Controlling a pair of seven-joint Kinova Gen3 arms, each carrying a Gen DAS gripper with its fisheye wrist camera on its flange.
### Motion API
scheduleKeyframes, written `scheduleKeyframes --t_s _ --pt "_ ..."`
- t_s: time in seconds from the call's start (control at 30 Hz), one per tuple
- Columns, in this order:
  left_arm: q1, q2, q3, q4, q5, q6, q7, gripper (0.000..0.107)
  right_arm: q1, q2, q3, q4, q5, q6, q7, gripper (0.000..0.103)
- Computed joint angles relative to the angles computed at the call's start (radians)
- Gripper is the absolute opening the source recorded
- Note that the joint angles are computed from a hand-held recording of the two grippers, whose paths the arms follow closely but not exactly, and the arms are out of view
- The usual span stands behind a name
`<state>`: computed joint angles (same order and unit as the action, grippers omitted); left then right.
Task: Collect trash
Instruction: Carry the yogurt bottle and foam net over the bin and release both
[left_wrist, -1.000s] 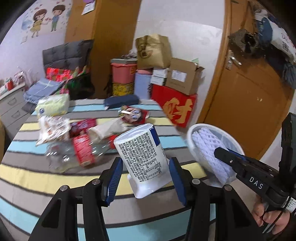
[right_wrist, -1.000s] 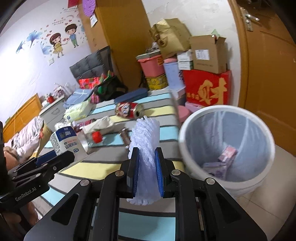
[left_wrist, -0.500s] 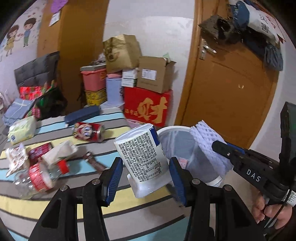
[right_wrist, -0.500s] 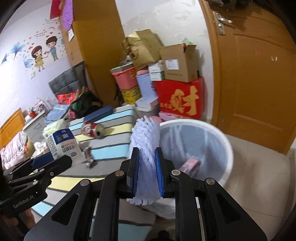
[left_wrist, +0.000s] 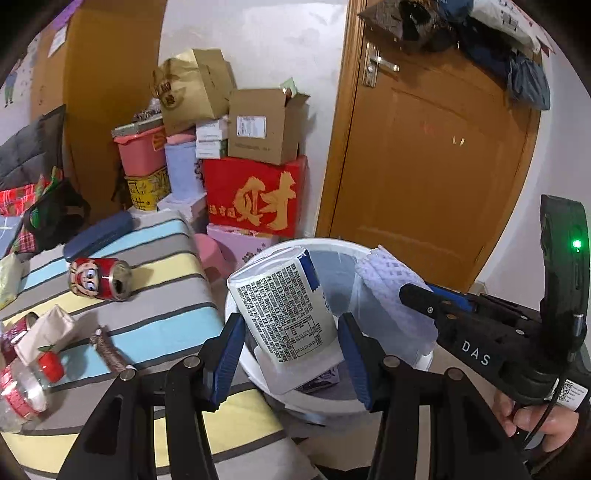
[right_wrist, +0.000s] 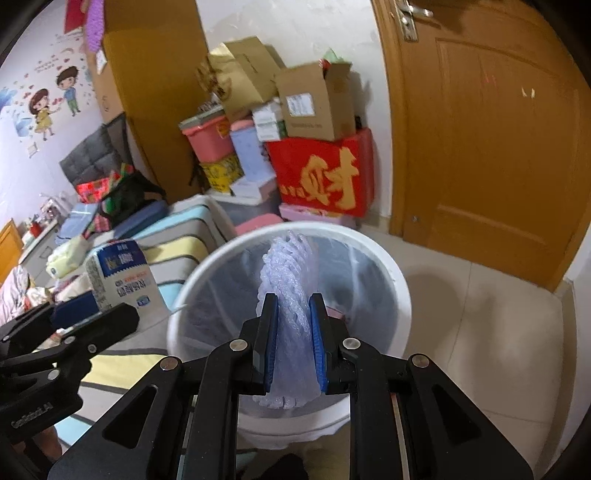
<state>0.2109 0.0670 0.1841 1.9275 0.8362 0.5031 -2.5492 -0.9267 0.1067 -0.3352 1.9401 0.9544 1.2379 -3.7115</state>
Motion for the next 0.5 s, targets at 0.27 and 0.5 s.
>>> scheduleKeyframes --t_s 0.27,0.5 --pt "0.019 0.068 0.036 -0.042 -0.088 -0.015 0.097 0.053 0.044 -0.008 0.016 0.018 -0.051 -0.064 0.074 0.019" --pt "0.006 0.082 0.050 -0.055 -0.099 -0.019 0.113 0.062 0.054 -0.004 0.018 0.014 -0.068 -0.058 0.108 0.032"
